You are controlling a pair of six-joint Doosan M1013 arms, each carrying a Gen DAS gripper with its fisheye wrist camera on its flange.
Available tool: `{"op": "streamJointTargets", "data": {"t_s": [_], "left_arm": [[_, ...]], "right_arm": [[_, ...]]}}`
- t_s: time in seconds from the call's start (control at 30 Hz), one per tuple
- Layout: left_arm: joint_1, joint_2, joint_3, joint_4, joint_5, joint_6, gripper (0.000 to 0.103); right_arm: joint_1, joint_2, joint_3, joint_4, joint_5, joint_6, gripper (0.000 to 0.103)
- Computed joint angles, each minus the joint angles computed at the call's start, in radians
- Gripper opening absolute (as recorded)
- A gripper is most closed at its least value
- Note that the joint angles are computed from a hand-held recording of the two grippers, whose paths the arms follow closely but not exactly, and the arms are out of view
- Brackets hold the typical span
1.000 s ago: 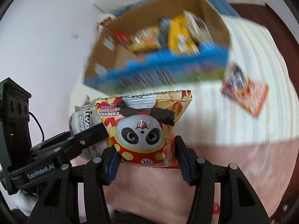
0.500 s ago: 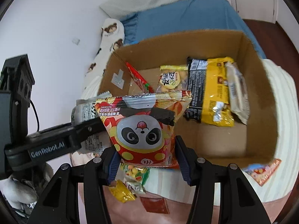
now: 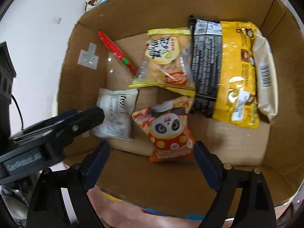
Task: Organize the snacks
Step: 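Lower both packets into the box and open both tools, then move both tools back over the loose snack pile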
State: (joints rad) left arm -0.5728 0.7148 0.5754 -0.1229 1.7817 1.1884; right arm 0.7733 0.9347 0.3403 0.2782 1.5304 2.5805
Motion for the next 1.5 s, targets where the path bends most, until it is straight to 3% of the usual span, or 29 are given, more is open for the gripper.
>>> {"op": "streamJointTargets", "data": {"t_s": [0.13,0.33,0.7,1.33,1.5], "left_arm": [[-0.008,-0.006,0.005,0.015,-0.012,0.013,0.085],[-0.021,-0.043,0.051,0.042,-0.058,0.009,0.085],[-0.068,-0.169,0.213,0.15,-0.215,0.009,0.085],[-0.171,-0.328,0.347,0.304,-0.38,0.003,0.085],[-0.201,-0.377,0.414,0.321,-0.41,-0.044,0.085]], "right_arm": [[0.007,0.0,-0.012,-0.062,0.058,-0.011,0.098],[0.024,-0.043,0.03,-0.191,0.083,-0.024,0.098],[0.055,-0.165,0.194,-0.33,0.013,0.017,0.098],[0.152,-0.341,0.373,-0.571,-0.109,0.186,0.098],[0.172,-0.408,0.477,-0.541,-0.178,0.233,0.098]]}}
